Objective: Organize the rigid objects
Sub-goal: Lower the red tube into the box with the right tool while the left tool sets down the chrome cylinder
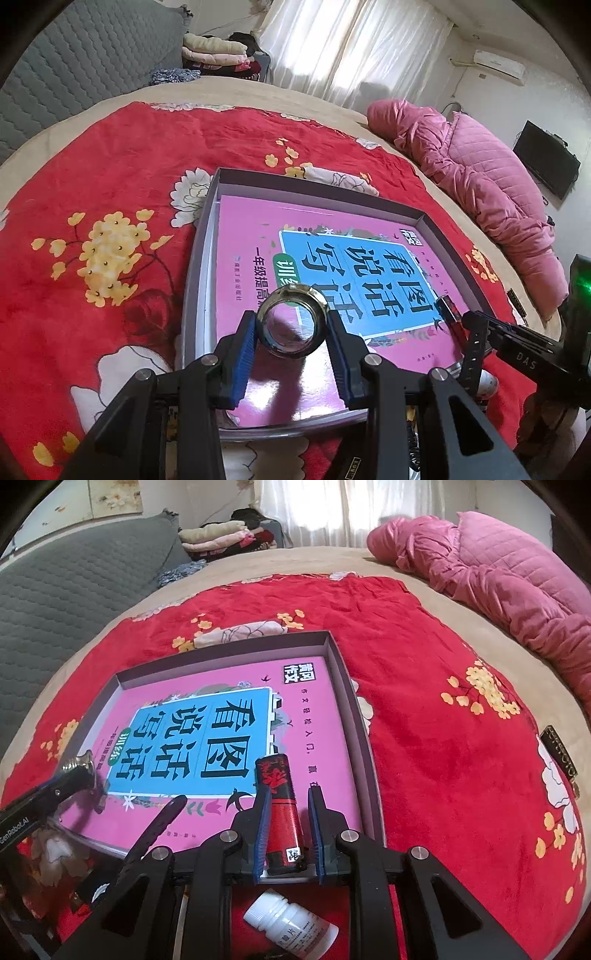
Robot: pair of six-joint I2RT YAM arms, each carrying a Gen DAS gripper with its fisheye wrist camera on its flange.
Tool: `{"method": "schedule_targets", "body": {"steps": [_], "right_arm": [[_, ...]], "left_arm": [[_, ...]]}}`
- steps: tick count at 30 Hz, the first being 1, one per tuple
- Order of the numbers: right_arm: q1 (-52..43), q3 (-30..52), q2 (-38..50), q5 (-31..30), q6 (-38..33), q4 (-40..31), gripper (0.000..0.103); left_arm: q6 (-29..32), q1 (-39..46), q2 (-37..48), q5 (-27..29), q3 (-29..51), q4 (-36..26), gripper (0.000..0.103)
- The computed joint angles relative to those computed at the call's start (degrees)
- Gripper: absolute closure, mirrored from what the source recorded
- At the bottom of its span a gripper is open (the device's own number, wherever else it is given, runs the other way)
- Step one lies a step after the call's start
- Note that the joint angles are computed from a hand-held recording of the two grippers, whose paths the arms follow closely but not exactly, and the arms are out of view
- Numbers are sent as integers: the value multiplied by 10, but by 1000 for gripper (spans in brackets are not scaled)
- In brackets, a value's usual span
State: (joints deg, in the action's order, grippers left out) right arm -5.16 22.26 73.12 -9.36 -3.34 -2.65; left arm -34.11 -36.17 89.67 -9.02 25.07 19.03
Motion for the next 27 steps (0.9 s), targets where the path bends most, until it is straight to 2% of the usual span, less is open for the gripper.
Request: {"method": "schedule_targets", "body": {"steps": [16, 27], "right_arm": [[-9, -5, -20, -7, 1, -10, 80], [-36, -16, -50, -38, -14, -32, 78]], "left_arm": [[5, -13, -8, -28, 3, -19, 65], [11, -23, -26, -49, -10, -26, 64]]}}
